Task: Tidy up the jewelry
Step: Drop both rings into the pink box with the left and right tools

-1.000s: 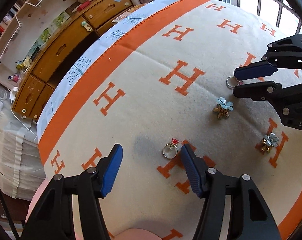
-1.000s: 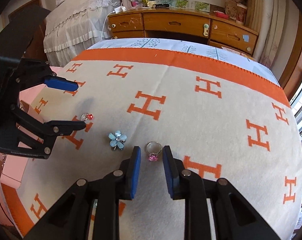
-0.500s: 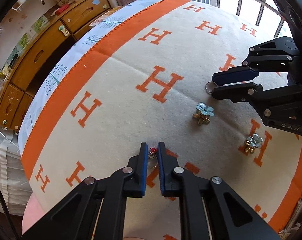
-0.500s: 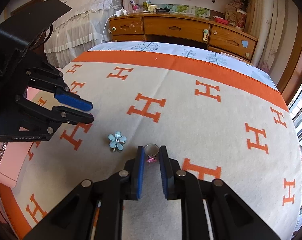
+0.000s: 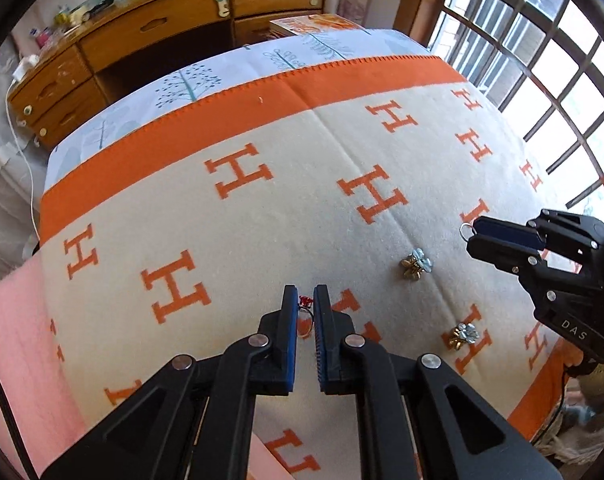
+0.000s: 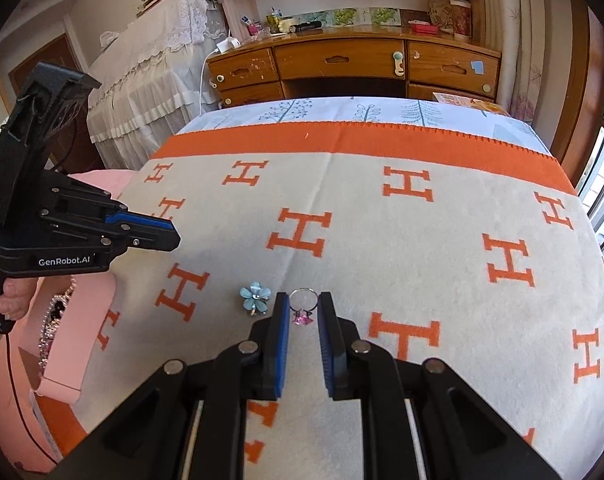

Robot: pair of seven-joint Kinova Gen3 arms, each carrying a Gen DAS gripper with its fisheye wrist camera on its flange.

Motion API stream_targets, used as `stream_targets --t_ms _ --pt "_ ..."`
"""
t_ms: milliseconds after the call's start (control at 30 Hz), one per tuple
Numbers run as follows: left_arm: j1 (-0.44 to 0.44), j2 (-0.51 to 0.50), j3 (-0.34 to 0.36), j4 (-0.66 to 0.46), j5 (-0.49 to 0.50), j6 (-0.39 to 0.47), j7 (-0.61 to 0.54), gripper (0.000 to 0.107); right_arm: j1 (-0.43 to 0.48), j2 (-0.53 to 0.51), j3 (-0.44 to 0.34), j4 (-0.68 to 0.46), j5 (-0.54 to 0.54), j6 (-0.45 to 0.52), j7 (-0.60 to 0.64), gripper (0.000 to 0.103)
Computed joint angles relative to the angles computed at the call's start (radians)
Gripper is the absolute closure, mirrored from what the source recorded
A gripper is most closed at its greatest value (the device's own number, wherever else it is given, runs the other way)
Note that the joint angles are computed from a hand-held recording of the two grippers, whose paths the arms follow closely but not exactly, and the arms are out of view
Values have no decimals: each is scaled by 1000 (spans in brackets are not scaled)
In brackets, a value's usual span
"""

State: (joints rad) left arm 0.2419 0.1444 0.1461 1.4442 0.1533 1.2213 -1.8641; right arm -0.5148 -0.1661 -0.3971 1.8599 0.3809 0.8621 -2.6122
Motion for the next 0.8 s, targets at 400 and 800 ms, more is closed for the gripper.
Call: stream_targets --t_ms 400,800 --pt "-184 -255 -143 95 173 98 9 102 -61 15 12 -138 -290 -129 195 89" --pt "-328 -402 -323 264 300 132 -144 102 -220 228 40 -320 -390 -149 257 89"
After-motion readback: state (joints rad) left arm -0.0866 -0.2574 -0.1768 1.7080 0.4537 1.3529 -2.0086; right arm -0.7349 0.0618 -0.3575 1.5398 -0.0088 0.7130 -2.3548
